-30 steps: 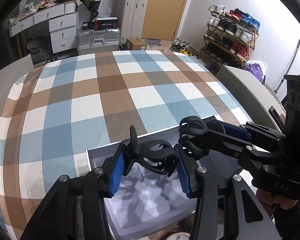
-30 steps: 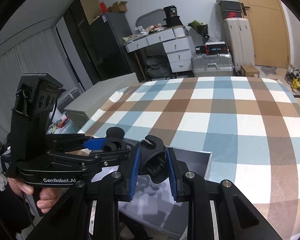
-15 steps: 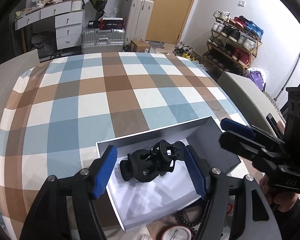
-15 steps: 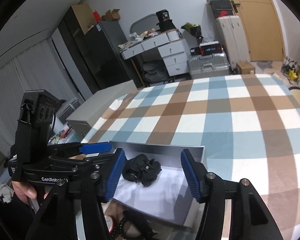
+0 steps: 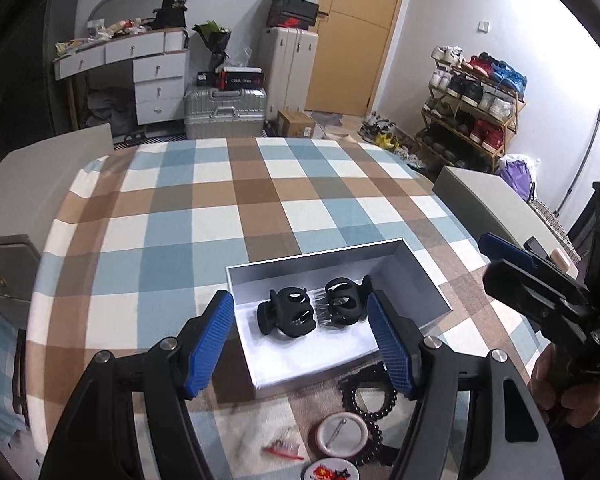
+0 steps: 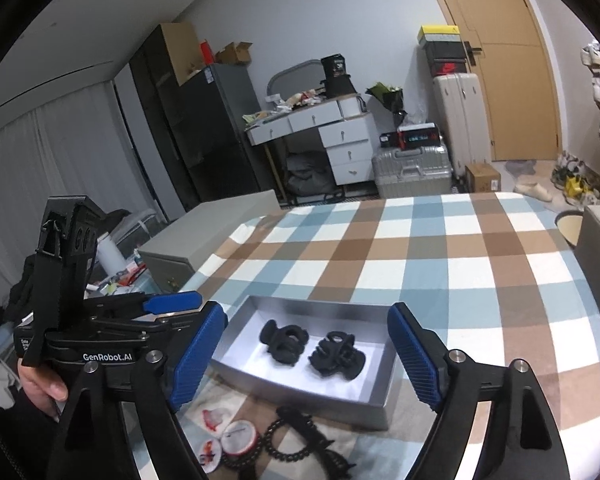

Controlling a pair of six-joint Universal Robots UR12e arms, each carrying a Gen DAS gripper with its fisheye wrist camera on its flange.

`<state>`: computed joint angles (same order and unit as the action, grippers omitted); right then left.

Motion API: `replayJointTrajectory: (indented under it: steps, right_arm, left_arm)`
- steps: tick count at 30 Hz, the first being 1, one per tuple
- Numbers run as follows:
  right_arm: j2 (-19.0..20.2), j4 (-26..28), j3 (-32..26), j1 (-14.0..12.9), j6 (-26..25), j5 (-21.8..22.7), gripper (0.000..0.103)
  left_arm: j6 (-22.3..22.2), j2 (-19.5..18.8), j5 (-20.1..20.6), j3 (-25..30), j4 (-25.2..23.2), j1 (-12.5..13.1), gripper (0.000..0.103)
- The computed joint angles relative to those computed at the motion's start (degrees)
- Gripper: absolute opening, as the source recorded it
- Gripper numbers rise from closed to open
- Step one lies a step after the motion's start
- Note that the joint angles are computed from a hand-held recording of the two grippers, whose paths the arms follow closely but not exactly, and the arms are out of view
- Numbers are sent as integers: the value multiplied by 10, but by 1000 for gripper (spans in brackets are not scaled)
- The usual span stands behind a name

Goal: Organize jewelry
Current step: 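Grasp the small red item in the clear bag with the left gripper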

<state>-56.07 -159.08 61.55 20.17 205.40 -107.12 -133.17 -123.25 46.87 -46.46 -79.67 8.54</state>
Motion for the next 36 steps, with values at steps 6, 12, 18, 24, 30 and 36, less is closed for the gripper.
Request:
replayJointTrajectory:
  steps: [6,12,18,24,30,36]
  right_arm:
    - [-4,-31,8,14,-10,-28,103]
    - [-5,-24,11,27,-30,-46,103]
    - [-2,-41,25,42,-58,-77,103]
    - [-3,-15,35,47,-37,-81,103]
    - [-6,3,49,47,-8,-77,103]
    - [-8,12,62,46,24,-67,103]
  left_arm:
    - [-21,20,-20,-38,54,10,80]
    - [-29,38,-36,-74,88,22,83]
    - [-67,58,-15,-128,170,32,100]
    - [-44,61,22,-144,144,35,100]
    - [-17,58,57,-144,95,33,100]
    - [15,49,86,-125,38,24,100]
